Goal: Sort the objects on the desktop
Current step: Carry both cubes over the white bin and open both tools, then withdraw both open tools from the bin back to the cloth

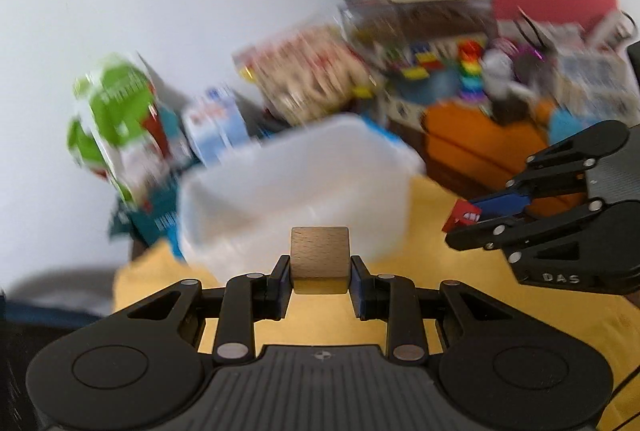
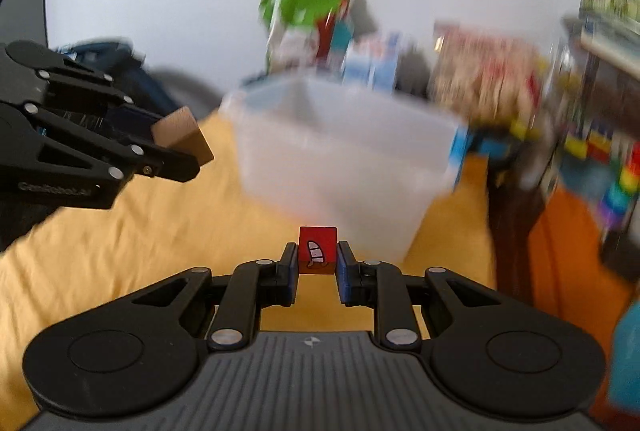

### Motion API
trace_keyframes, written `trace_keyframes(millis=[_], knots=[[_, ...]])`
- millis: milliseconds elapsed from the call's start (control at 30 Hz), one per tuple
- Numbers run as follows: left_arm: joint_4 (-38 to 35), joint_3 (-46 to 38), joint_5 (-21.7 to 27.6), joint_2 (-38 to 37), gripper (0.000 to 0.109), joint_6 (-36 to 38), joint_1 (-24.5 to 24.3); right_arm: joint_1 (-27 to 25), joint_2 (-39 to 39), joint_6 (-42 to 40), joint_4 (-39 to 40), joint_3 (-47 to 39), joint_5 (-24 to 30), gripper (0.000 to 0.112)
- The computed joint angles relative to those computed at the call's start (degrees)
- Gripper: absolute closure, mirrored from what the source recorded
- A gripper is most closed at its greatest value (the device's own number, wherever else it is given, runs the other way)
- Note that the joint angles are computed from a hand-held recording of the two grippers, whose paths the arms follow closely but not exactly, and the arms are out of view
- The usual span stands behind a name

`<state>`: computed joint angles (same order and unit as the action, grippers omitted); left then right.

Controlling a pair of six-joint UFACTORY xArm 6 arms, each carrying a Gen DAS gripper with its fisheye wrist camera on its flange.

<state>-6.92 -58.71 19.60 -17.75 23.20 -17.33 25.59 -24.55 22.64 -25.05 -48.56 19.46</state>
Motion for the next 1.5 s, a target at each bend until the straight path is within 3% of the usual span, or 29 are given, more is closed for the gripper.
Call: trace_keyframes(millis=[133,267,533,633,700,800,933,1000,1267,1367,1500], knots=[[0.78,-10.10,-3.05,9.27,0.076,-0.70,0.62,-3.01,7.48,3.11,-4.72,-9.32,-3.41,0.091],[3.48,-21.06,-2.82,19.30,0.076,-4.13,0.91,-5.46,15.92,7.69,-8.60,-19.35,-4.65,0.090],[11.66,-37.09,2.75,35.33,0.076,-14.10,1.42,-7.50,29.26,6.15,-3.07,-31.95,-1.65,0.090],[14.09,-39.34,5.11,38.15,0.075,-17.21,1.53,-7.43,32.17,4.49,0.33,-33.87,0.77,0.090],[14.10,-38.75,4.85,38.06,0.074,-17.74,1.65,-7.26,32.96,3.61,1.65,-34.18,1.39,0.089],[15.82,-36.81,2.74,36.63,0.066,-18.01,1.67,-6.97,33.03,4.37,-0.13,-33.91,2.06,0.072],[18.07,-34.40,1.01,33.72,0.065,-19.03,1.73,-7.02,31.92,4.46,0.72,-32.74,0.73,0.072],[15.58,-32.07,-0.11,31.21,0.064,-17.35,1.73,-6.93,30.60,5.19,0.12,-31.75,-0.19,0.072],[11.12,-12.10,-2.46,14.80,0.052,-9.49,1.16,-5.80,18.25,8.37,-5.27,-19.38,-3.47,0.072],[14.66,-2.53,-3.71,8.64,0.049,-9.99,0.77,-4.56,12.81,8.46,-5.31,-13.25,-2.56,0.072],[15.65,5.84,-0.50,2.75,0.049,-10.92,-0.72,-1.71,7.32,6.33,-2.92,-5.99,0.42,0.072]])
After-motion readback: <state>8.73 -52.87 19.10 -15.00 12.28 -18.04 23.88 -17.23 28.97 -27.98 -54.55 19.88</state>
